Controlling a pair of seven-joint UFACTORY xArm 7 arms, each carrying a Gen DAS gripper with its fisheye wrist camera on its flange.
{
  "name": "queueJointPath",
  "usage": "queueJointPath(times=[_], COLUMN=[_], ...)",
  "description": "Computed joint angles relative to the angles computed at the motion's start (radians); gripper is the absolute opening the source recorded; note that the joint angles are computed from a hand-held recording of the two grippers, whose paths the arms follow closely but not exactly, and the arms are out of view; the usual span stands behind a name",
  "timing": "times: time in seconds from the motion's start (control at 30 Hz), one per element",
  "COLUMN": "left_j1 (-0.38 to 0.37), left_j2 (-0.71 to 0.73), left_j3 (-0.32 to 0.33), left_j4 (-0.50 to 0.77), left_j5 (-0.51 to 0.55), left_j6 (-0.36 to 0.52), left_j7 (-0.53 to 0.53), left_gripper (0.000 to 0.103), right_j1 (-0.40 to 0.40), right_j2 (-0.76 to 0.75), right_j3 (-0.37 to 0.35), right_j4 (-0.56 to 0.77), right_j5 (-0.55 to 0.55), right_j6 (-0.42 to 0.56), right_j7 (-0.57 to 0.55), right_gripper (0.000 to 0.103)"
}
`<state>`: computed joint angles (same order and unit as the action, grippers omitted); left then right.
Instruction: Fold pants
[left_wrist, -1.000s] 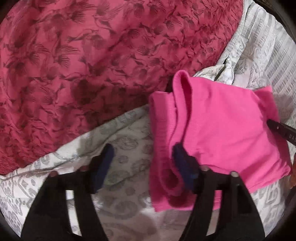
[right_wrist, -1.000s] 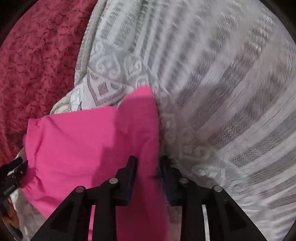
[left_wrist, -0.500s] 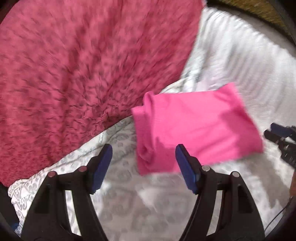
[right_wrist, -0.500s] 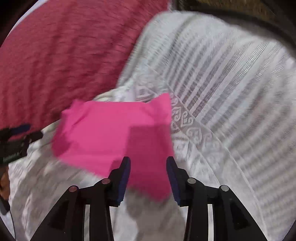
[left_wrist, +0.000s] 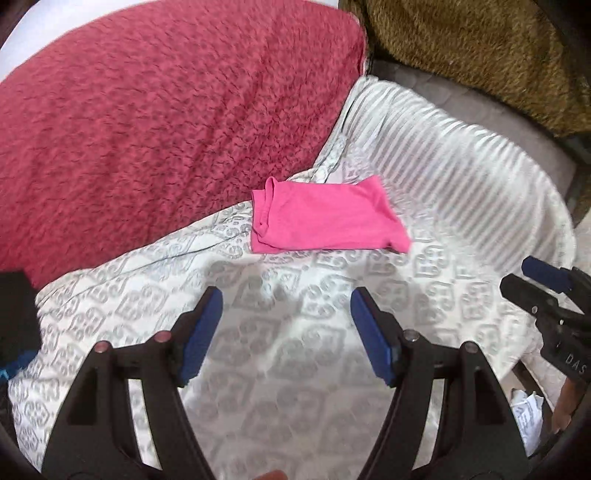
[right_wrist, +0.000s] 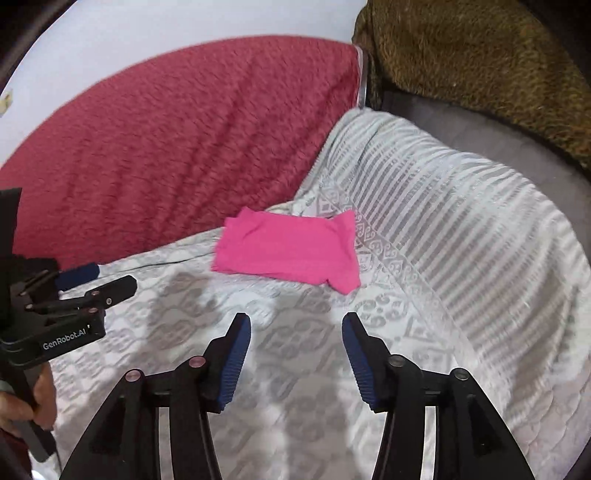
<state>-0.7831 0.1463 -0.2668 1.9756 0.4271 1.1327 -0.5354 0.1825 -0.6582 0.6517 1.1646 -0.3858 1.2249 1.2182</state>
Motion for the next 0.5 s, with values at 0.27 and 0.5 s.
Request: queueJointPath(times=[0.27, 0.5], left_j1=[0.026, 0.087], left_j2=[-0.205, -0.311], left_j3=[-0.082, -0.187], left_j4=[-0.161, -0.217], left_j5=[0.052, 0.073], left_j6=[0.019, 0.033], left_j7=[-0.096, -0.138], left_gripper=[0.073, 0.084], right_j1=[-0.048, -0.181], right_j2=[-0.044, -0.127], right_j3=[0.156, 0.268], right_j4=[0.191, 0.34], right_j5=[0.048, 0.138], right_j6=[0.228, 0.338], right_j7=[0.026, 0.003], right_gripper=[0.057, 0.058])
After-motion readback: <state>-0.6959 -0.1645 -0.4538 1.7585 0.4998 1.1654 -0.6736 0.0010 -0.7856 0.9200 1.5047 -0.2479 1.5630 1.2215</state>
